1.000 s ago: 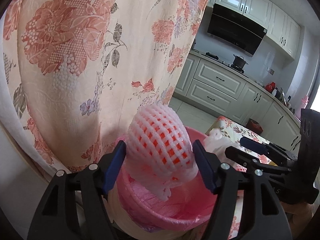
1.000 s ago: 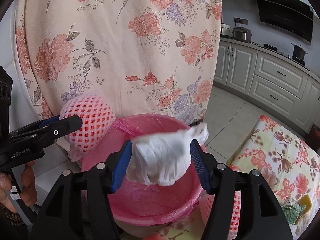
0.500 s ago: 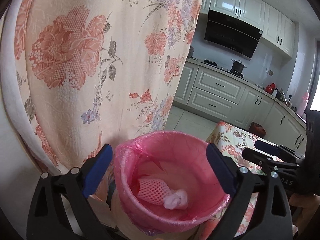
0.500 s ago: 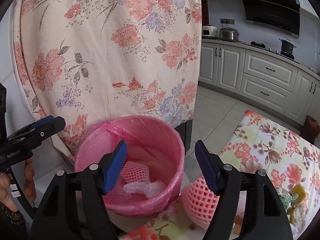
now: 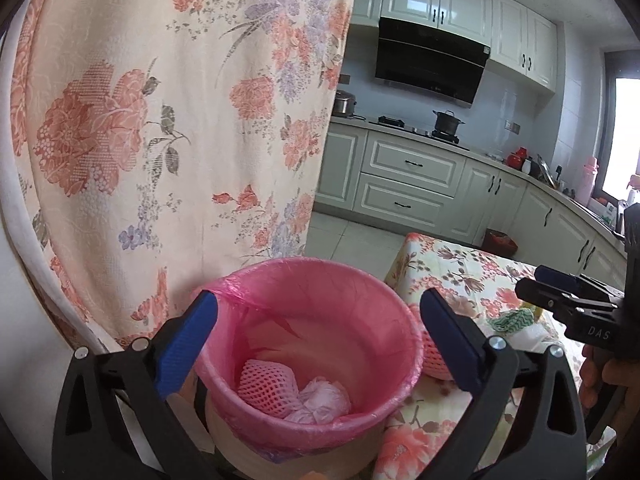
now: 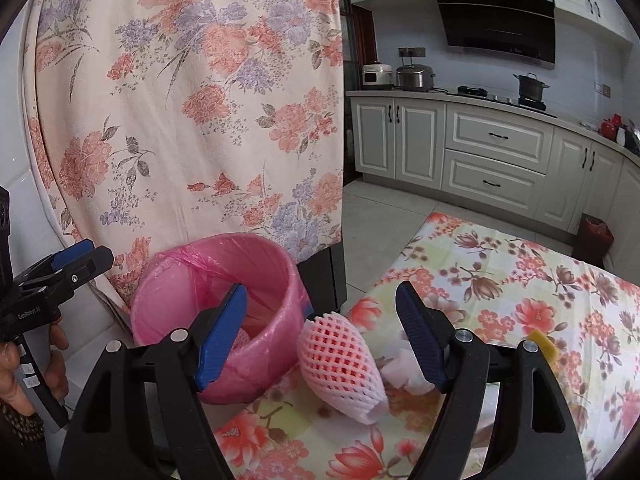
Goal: Collect trash
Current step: 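Move both open tools back over the table toward the remaining trash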
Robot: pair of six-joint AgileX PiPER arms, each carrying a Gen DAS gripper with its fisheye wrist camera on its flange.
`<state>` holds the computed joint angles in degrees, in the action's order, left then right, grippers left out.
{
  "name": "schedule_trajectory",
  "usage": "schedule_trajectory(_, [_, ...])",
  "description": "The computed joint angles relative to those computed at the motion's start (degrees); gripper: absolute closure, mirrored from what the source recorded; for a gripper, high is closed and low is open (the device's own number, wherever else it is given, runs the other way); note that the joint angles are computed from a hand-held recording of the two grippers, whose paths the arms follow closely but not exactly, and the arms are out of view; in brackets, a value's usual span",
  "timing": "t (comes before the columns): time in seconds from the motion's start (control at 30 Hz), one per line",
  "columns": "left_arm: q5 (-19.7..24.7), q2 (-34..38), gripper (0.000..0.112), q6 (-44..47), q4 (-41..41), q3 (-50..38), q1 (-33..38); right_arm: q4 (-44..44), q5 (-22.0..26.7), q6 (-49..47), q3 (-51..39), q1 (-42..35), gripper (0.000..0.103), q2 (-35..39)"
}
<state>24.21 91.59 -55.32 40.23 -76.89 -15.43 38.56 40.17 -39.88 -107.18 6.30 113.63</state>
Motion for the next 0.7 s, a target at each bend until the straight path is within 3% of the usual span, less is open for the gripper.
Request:
schedule_trajectory(0.1, [-1.90, -0.03, 0.014, 6.95, -8.85, -0.23, -0.16, 2.03, -0.81, -2.58, 3.96, -2.54, 0.030, -2.60])
schedule_trajectory(0.37, [0.36, 1.31, 0.015, 5.70, -5.91, -2.80, -5.64, 7.07, -2.23, -8.83, 12.57, -9.15, 0.027, -7.91])
schedule_trajectory(0.7, [-1.09, 3.17, 0.020, 11.58, -14.09, -4.90, -8.76, 12.45, -3.62, -17.00, 22.94, -15.36, 0.025, -13.32])
